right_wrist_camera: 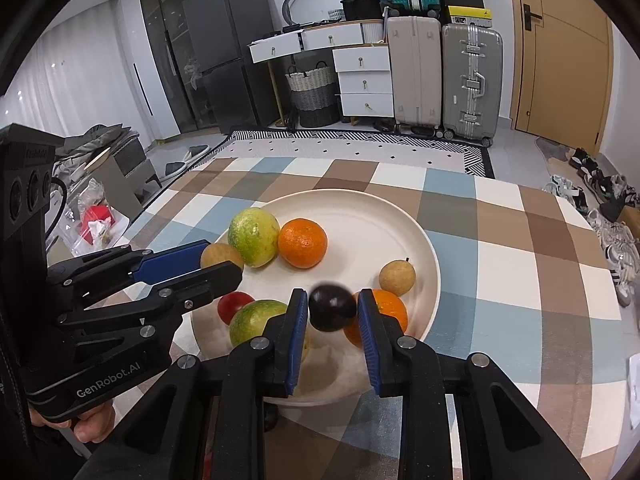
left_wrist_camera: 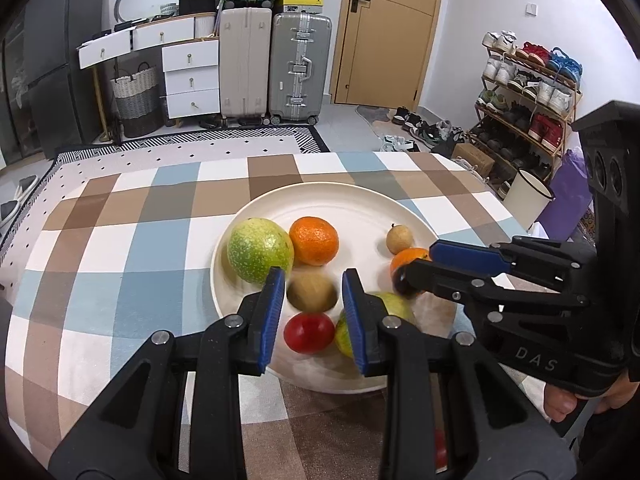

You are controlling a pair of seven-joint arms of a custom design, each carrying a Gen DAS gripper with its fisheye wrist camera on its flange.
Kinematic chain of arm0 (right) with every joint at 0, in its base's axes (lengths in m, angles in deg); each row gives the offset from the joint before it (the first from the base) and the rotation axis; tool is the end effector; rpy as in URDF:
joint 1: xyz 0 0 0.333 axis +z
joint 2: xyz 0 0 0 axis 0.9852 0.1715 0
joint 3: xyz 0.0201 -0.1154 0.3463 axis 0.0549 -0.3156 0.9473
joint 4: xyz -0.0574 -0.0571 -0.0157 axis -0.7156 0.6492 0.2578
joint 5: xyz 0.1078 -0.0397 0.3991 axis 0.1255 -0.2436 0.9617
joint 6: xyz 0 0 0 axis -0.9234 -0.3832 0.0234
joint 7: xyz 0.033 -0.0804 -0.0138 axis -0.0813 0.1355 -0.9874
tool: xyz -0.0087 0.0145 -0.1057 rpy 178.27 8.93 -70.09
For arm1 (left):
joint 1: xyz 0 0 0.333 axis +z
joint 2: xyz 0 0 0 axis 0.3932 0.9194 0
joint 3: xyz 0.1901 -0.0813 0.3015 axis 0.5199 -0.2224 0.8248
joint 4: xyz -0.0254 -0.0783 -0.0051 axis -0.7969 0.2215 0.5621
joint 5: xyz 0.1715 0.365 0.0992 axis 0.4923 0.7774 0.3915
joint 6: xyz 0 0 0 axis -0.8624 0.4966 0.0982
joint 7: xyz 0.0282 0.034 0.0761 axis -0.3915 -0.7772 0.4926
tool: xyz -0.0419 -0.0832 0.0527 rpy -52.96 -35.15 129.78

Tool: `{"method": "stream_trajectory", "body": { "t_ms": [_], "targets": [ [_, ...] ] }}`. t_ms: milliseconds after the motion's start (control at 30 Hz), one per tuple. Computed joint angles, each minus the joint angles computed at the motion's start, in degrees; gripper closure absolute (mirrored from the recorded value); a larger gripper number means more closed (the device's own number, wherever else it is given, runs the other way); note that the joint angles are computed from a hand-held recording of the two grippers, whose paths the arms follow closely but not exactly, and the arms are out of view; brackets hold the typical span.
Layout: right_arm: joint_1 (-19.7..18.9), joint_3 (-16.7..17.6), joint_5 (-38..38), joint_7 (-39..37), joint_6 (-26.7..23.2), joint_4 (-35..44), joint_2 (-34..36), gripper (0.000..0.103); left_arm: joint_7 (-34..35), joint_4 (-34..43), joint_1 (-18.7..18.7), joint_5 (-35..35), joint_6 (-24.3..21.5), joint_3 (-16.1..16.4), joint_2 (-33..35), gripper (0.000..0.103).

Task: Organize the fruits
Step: 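Carry the brown fruit and plum onto the cream plate and open both tools, then withdraw both open tools from the plate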

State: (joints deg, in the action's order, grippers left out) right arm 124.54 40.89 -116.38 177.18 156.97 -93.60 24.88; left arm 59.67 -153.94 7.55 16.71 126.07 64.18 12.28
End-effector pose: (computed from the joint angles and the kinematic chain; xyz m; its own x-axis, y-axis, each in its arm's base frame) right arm 0.6265 0.4839 0.2798 -0.0392 -0.9871 -0.1551 -0.7203 0.1355 -0.6803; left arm 0.7112 -0.3824 0.2988 -0.5888 -0.7989 0.1226 -0.5988 0.3293 -0.7301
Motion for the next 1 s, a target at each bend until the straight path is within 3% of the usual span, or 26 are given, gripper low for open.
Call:
{"method": "stream_trajectory", "body": {
  "t_ms": [133,200,267,333,467,633,733,1000],
  "targets": [
    [1.25,-1.59,-1.64,2.77,0.62,-1.11,-0.78,0.055,-0.67,-0.82,0.28,-0.41,-0.42,0.20,-0.91,0.075],
    [1.71,-2.00,-2.67,3.89,0.52,-1.79,-1.41,0.052,-0.99,-1.81,0.03,-0.42,0.51,0.82,-1.61,0.070],
    [1.73,-1.70,-3.41,4.38,0.06,-2.37,-2.05,0.048,-1.42,-3.35,-0.24,-0.37,1.61,1.50,-2.71,0.057],
    [2.30,-2.08,-4.91,6.14,-0.11,-3.25,-2.87,0.033,-1.07,-5.27,0.82,-0.17,3.45,0.53,-3.68,0.047],
    [3.80,-3.04,-9.84,11.85,-0.94,-5.49,-4.97,0.016,-0.03,-10.69,3.72,0.68,8.69,-2.09,-6.42,0.016],
    [2.81,-0.76,-14.05,16.44,-2.77,-8.75,-7.82,0.004,-0.85,-17.35,8.08,3.05,13.27,-5.57,-9.76,0.001],
    [1.98,1.12,-15.68,18.29,-4.57,-10.77,-9.56,0.002,-2.53,-20.83,11.29,5.37,15.06,-8.09,-11.28,0.001],
    [-1.17,6.89,-17.09,20.68,-7.83,-14.50,-12.29,0.001,-8.54,-28.04,15.60,10.17,17.20,-10.18,-14.85,0.001]
  ]
}}
